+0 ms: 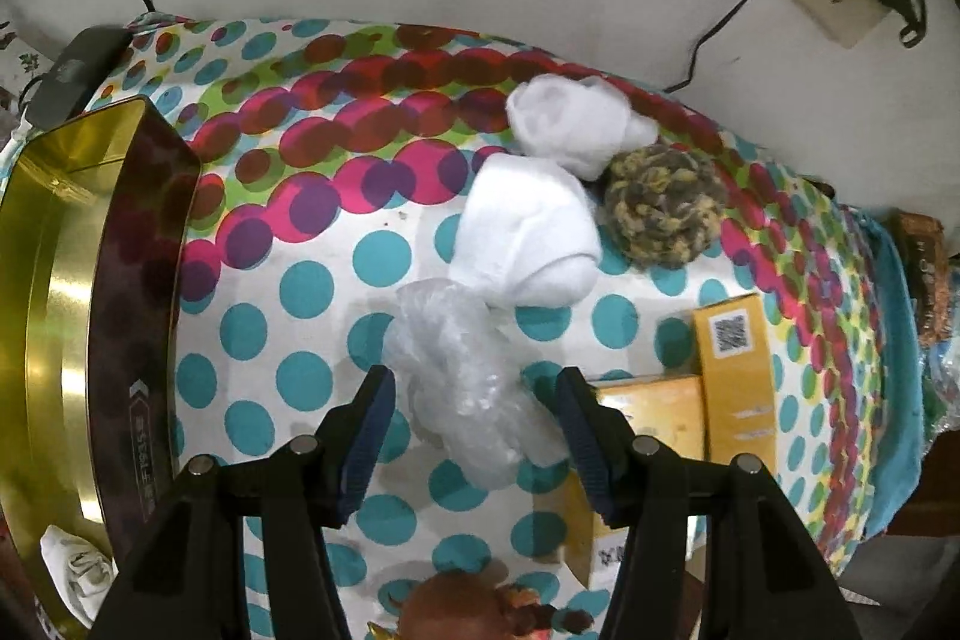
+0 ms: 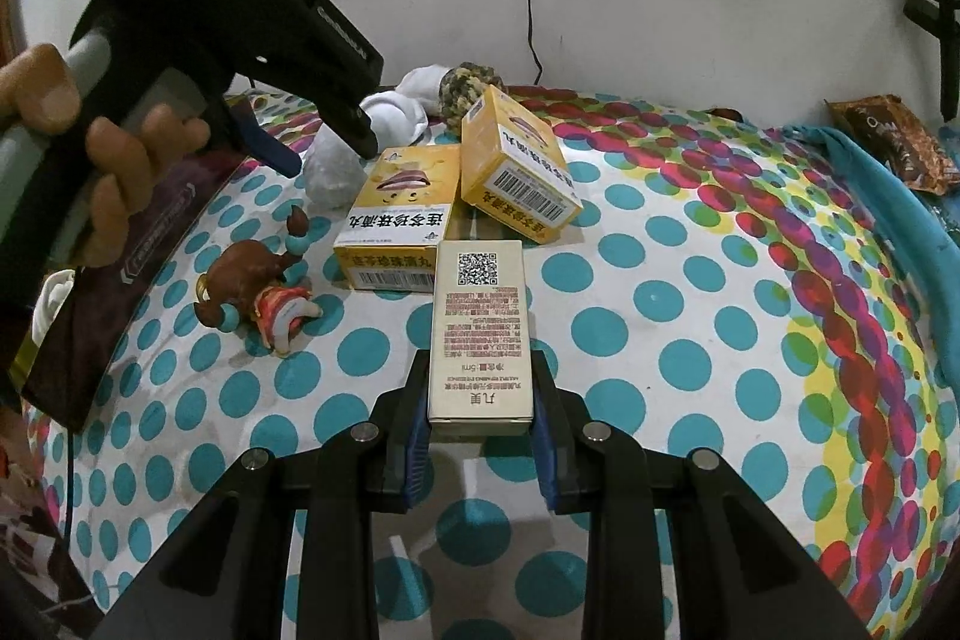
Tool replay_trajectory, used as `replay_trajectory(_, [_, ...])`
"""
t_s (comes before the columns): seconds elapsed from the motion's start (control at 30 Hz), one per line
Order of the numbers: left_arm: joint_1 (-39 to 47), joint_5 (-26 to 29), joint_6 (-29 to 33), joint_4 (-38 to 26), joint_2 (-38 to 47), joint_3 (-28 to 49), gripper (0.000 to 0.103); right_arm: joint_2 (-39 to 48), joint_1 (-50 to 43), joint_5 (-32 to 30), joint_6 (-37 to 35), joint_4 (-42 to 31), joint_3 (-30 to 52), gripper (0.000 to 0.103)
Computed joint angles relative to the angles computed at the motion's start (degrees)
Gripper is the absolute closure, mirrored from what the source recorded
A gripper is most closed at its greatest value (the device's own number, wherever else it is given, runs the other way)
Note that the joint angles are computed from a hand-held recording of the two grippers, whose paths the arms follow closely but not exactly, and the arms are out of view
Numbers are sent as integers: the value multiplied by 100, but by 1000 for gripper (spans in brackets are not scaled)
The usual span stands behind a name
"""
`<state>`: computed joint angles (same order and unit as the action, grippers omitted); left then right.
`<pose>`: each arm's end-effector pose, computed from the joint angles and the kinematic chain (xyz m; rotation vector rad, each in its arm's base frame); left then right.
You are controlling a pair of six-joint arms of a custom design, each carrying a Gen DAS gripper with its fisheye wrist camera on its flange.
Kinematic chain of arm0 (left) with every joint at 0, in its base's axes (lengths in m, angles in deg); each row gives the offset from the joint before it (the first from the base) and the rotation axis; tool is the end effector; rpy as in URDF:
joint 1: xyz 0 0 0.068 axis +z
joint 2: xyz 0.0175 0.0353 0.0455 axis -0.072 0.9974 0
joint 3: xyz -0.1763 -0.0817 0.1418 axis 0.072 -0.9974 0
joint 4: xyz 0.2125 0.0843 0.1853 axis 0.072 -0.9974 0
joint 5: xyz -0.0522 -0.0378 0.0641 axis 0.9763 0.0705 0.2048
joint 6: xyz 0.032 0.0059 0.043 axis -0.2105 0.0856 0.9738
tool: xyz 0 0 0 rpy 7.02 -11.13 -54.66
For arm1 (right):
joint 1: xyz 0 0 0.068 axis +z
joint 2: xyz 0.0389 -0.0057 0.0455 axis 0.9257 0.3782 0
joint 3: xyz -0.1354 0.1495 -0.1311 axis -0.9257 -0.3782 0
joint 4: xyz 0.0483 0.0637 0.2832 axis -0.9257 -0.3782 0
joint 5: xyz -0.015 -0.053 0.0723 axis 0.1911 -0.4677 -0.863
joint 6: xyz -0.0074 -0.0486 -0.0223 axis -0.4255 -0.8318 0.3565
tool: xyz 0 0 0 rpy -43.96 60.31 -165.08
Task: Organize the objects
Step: 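Grasp the second clear plastic bundle with the left tool while the right tool holds the box, then carry the plastic bundle into the gold tray and open the left tool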
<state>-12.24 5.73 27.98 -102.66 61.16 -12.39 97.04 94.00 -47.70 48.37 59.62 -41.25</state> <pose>0.3223 -0.0459 0.0789 -0.5354 2.8306 -0.1264 0.1830 0.0918 0.0515 -0.4845 2.3862 0.2966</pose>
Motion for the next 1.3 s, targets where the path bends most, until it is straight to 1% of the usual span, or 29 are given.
replay_trajectory(0.17, [45, -57, -57, 146, 66, -59, 46, 70, 71, 49, 68, 17, 32, 76])
replay_trajectory(0.43, [-146, -460, 169, 353, -8, -207, 47, 123, 94, 70, 119, -23, 84, 76])
replay_trajectory(0.47, [-153, -475, 202, 365, -1, -209, 51, 121, 98, 70, 121, -30, 88, 76])
replay_trajectory(0.53, [-172, -533, 280, 392, -1, -232, 66, 122, 96, 71, 123, -37, 93, 76])
replay_trajectory(0.6, [-201, -611, 375, 383, -22, -246, 68, 132, 108, 89, 149, -26, 92, 76])
replay_trajectory(0.67, [-295, -879, 465, 341, -75, -266, 70, 181, 86, 61, 155, -15, 109, 76])
replay_trajectory(0.7, [-321, -961, 492, 366, -122, -307, 70, 207, 85, 64, 164, -13, 119, 76])
replay_trajectory(0.9, [-318, -1047, 580, 368, -400, -521, 72, 274, 128, 96, 206, -2, 148, 76])
replay_trajectory(0.97, [-395, -1185, 554, 373, -522, -606, 72, 327, 122, 97, 218, 6, 170, 76])
replay_trajectory(1.0, [-495, -1274, 491, 386, -451, -542, 72, 334, 128, 109, 233, 4, 174, 76])
replay_trajectory(1.1, [-577, -1438, 503, 331, -719, -677, 72, 379, 155, 146, 273, -4, 201, 76])
replay_trajectory(1.2, [-681, -1443, 411, 220, -1098, -873, 72, 430, 181, 189, 306, -18, 233, 76])
replay_trajectory(1.3, [-722, -1507, 445, 179, -1468, -1106, 72, 462, 210, 240, 375, -23, 258, 76])
